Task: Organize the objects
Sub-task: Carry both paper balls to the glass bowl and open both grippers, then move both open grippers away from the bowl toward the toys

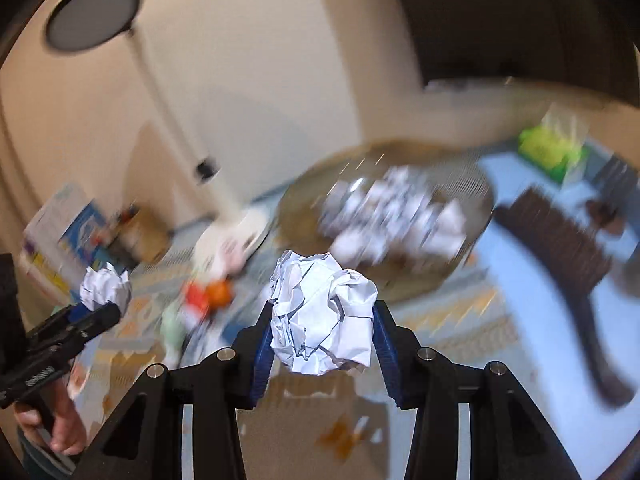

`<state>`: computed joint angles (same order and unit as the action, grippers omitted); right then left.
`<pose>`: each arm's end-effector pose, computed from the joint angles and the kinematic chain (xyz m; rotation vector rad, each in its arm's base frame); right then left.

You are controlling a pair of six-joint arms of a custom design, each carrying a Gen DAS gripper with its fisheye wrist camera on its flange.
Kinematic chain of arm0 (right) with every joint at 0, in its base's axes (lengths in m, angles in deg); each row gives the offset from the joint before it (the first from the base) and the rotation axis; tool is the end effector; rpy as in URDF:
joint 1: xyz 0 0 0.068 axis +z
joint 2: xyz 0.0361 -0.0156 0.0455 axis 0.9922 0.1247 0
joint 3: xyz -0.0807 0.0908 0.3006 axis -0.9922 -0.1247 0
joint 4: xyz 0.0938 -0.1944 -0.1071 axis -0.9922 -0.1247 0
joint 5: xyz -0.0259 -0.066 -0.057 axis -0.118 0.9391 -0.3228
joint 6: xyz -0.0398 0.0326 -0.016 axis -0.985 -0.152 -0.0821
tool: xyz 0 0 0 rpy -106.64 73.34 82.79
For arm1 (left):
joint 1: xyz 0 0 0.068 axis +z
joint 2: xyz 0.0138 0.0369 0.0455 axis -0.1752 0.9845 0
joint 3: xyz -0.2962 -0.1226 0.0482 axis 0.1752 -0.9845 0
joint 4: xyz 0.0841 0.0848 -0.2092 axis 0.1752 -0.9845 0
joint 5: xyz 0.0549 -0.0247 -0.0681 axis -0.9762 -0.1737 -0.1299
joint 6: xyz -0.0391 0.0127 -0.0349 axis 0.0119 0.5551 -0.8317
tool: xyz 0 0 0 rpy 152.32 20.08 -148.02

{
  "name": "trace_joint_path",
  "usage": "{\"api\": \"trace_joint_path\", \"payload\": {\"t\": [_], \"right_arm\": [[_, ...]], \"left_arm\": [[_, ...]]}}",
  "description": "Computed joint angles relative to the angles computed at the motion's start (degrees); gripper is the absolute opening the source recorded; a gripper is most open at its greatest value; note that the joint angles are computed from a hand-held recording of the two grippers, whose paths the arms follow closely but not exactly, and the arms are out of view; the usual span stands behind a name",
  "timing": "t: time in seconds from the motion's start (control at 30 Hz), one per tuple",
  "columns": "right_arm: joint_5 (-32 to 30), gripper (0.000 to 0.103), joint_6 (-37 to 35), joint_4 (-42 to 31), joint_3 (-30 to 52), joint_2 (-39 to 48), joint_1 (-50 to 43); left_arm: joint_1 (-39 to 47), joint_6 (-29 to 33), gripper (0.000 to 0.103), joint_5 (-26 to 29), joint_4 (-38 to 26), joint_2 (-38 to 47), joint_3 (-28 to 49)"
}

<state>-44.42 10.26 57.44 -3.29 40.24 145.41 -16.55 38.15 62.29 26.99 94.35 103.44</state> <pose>0.1435 0.2263 0.1041 0.3007 2.2539 0.2296 0.2898 -0.0505 0.1547 0.6354 2.2260 -0.5446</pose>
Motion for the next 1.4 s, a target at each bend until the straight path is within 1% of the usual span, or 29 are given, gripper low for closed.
{"api": "trace_joint_path", "payload": {"t": [0.07,0.2,0.23,0.3,0.33,0.4,0.43,0.47,0.5,0.53,0.57,0.63,0.7,0.8,0.87,0.9,0.93,0.97,1.0,1.03,1.1,1.17,1.2,1.23,1.27,1.3,1.37,1.4], "right_arm": [[-1.3,0.045,-4.9,-0.4,0.4,-1.6,-6.5],[-6.3,0.045,-14.9,5.3,-0.1,-1.1,-19.3],[-8.4,0.045,-17.9,6.8,0.5,0.1,-23.2],[-10.5,0.045,-21.4,8.2,1.9,2.4,-27.9],[-11.5,0.045,-22.6,8.7,2.5,3.3,-29.8],[-13.9,0.045,-24.3,10.0,3.7,5.8,-33.6],[-15.1,0.045,-24.8,11.6,3.8,7.1,-35.1],[-16.3,0.047,-24.9,12.7,3.9,8.4,-36.6],[-17.3,0.053,-24.9,13.3,4.3,9.5,-37.6],[-17.9,0.06,-25.1,14.3,4.2,10.4,-38.3],[-17.6,0.062,-25.2,15.5,3.7,10.9,-38.5],[-16.3,0.063,-24.6,16.2,2.6,10.7,-37.4],[-15.3,0.065,-24.1,16.7,0.9,9.3,-35.7],[-11.8,0.065,-22.0,13.4,-0.4,5.2,-31.4],[-8.7,0.066,-20.0,9.5,-1.4,0.6,-26.9],[-7.3,0.066,-19.2,7.2,-1.3,-1.4,-24.8],[-5.5,0.066,-18.1,3.2,-0.7,-4.1,-21.5],[-4.7,0.067,-17.6,0.9,-0.2,-5.8,-19.6],[-4.0,0.067,-17.2,-1.7,0.7,-7.7,-17.2],[-3.3,0.067,-16.5,-5.3,2.3,-9.7,-14.1],[-2.0,0.067,-13.9,-10.5,5.0,-11.8,-9.7],[-1.4,0.069,-10.6,-13.9,7.4,-12.7,-4.9],[-1.5,0.074,-9.1,-14.3,8.2,-12.4,-2.6],[-1.7,0.08,-8.3,-13.7,8.7,-11.7,-0.9],[-2.2,0.081,-8.1,-12.8,9.0,-10.7,0.4],[-2.9,0.081,-8.4,-11.7,9.5,-9.3,1.5],[-1.5,0.081,-7.6,-13.0,12.6,-4.2,4.4],[-0.8,0.081,-6.7,-13.9,14.2,-1.4,5.4]], "left_arm": [[-4.8,-3.7,0.049,-3.1,-2.5,6.4,8.2],[-11.0,-7.1,0.049,-8.3,-4.2,15.7,18.6],[-12.6,-7.3,0.049,-10.3,-3.9,17.4,20.1],[-15.7,-6.0,0.05,-15.3,-0.8,19.9,20.6],[-17.0,-5.4,0.052,-16.8,0.0,20.8,20.8],[-18.7,-4.9,0.058,-17.5,0.0,23.2,22.3],[-19.2,-4.9,0.066,-17.3,-1.0,24.3,23.5],[-19.5,-4.6,0.079,-17.8,-2.4,25.1,24.7],[-19.6,-4.6,0.08,-18.3,-2.5,25.3,24.8],[-19.3,-4.7,0.08,-17.7,-1.8,24.9,24.1],[-18.7,-4.5,0.08,-16.2,-1.8,24.1,23.3],[-17.4,-4.5,0.08,-13.5,-2.1,22.0,21.4],[-15.2,-4.9,0.08,-10.1,-2.8,18.0,18.8],[-10.8,-5.0,0.08,-4.4,-2.6,11.5,13.8],[-6.6,-4.6,0.08,0.2,-1.6,4.8,7.9],[-5.6,-4.6,0.08,1.2,-1.3,2.9,6.6],[-3.7,-4.1,0.08,2.5,-1.4,-0.2,4.3],[-1.2,-3.3,0.081,4.2,-2.3,-3.7,2.2],[1.6,-2.5,0.086,6.2,-3.4,-6.9,0.3],[4.9,-1.3,0.088,8.6,-4.9,-10.2,-1.5],[10.9,2.3,0.095,12.3,-9.8,-14.6,-2.7],[19.7,9.3,0.099,17.8,-16.3,-18.0,-3.5],[23.7,13.0,0.103,20.1,-19.6,-18.8,-3.2],[27.7,16.2,0.102,22.3,-20.5,-18.8,-4.0],[31.6,19.5,0.102,24.2,-20.8,-17.6,-4.7],[34.6,21.8,0.102,24.9,-19.9,-15.3,-5.5],[39.3,24.6,0.102,25.0,-15.5,-7.7,-7.1],[40.8,24.6,0.102,24.3,-9.3,-1.7,-8.4]]}}
